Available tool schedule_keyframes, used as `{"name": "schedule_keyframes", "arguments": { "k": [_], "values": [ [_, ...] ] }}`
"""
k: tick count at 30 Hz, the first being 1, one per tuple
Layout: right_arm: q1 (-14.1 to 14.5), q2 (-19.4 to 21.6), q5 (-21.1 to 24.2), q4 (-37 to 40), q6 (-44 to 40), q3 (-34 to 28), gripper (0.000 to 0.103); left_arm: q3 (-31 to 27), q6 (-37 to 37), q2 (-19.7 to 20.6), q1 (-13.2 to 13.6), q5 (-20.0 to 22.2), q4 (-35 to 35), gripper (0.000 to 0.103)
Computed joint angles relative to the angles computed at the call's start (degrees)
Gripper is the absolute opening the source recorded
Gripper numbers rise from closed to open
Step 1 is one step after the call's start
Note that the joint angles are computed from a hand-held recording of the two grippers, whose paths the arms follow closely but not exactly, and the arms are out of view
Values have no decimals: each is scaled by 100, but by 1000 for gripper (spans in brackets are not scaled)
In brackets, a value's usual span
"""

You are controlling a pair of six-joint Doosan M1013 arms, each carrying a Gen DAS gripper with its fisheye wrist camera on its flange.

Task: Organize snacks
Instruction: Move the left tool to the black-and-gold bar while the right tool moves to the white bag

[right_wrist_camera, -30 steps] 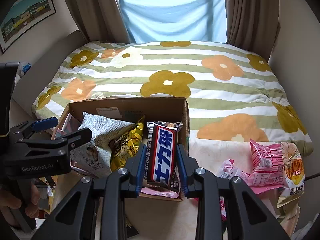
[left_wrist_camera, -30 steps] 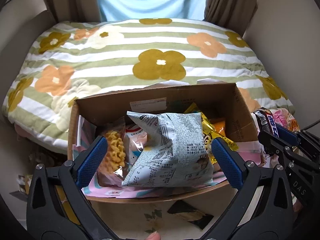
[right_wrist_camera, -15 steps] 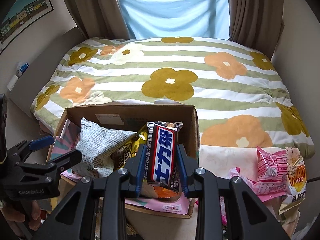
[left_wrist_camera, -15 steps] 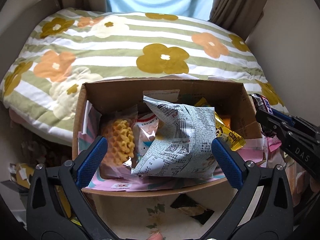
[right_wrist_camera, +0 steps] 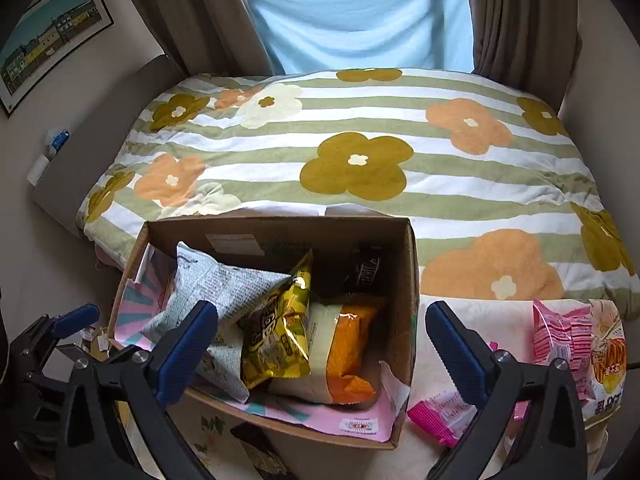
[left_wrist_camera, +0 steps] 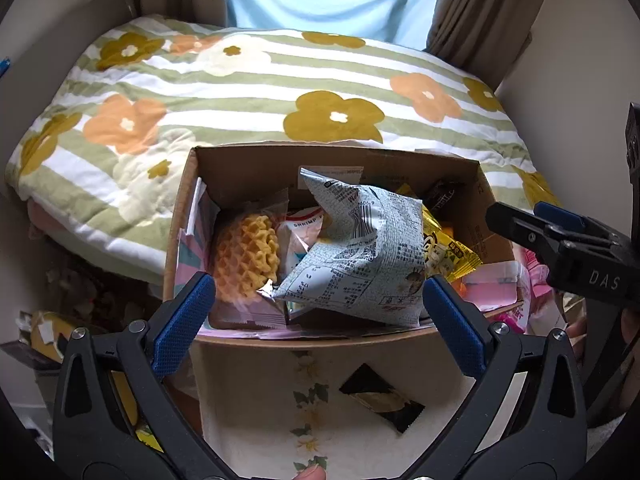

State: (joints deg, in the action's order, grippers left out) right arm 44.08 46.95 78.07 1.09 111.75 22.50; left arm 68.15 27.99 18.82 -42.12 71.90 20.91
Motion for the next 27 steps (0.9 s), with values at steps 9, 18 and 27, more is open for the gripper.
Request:
{"name": "schedule_keyframes", "arguments": {
  "k": [9,18,27],
  "values": [
    [45,-587,-543,-49,108,1021,103,3,-186,-49,-151,50,117,103],
    [45,-956,-919,-58,-53,1511,103,-55,-560,-96,-368,238,434,103],
    [-104,-1486,-1580,333,-823,2364,103,-261,-1535,36,-686,801,747,103]
  ]
}}
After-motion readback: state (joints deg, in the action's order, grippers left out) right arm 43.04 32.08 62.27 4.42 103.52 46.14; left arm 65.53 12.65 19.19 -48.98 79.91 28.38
